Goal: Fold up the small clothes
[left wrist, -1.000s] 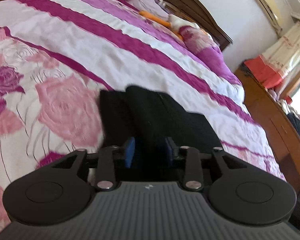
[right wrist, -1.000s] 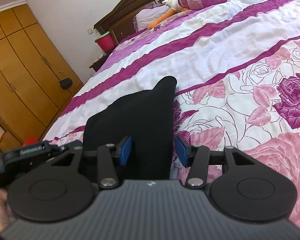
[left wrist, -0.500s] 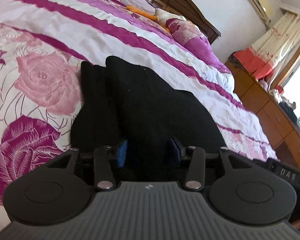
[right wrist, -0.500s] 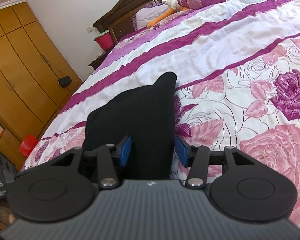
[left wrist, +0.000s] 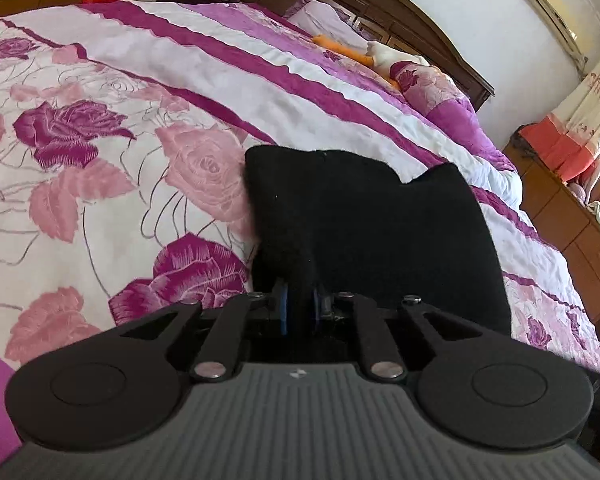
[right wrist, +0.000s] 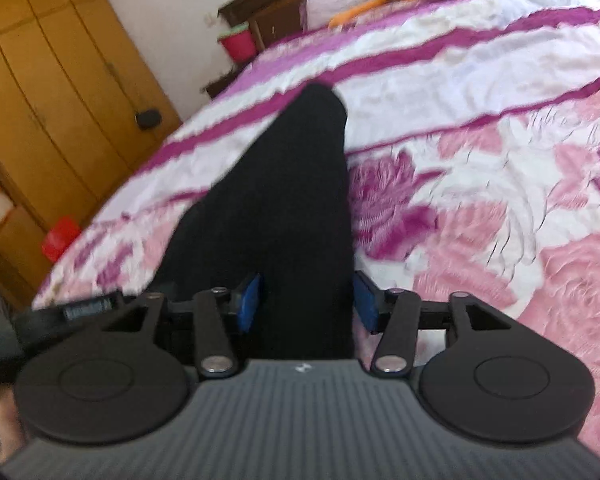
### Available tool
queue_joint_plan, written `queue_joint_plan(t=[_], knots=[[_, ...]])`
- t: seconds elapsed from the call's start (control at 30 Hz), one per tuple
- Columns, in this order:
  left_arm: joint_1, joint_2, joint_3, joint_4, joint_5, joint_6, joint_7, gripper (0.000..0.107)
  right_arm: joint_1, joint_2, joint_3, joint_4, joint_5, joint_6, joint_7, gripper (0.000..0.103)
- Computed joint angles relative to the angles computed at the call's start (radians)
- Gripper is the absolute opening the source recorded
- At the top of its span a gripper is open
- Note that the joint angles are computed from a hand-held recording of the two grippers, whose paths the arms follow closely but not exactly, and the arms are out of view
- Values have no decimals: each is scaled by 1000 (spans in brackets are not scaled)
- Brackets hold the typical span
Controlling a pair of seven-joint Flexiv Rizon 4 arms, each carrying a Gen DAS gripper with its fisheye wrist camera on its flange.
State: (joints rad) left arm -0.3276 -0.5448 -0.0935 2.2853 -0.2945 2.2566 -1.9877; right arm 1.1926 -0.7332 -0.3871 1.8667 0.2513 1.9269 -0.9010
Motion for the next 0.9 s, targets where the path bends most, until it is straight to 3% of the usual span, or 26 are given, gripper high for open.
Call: queue_joint_plan(t=[0.07,0.13,0.23,0.3,0.4,0.5,0.63,0.77,0.9], knots=[[6,15,-1,1,8,-10,4,19,-8,7,11,3,-12,-10,-3,56],[-31,34,31,2,-31,-12,35,32,-8,16,12,11,-10,0,-2,56],[-176,40,110,-12,-227,18,189,45,-23,26,22,10,11,33,-1,56],[-212,34,121,-24,-296,50,268,45,1,16,-14,4,52,65,-15,56],[-193,25,95,-62,-326,30,335,46,64,-19,-110,-30,157,51,-21,56],[-181,-7,77,-107,-370,-12,376,46,49,-54,-133,-78,152,15,2,55],[-255,-62,113,-164,-577,-84,500,50,-108,-76,34,-146,-23,-19,7,54],[-129,-41,43,-113,-408,-68,373,51,-109,-126,37,-182,-44,1,-3,60],[54,12,-56,-56,-140,-73,176,55,-246,-96,201,-180,-87,40,18,61]])
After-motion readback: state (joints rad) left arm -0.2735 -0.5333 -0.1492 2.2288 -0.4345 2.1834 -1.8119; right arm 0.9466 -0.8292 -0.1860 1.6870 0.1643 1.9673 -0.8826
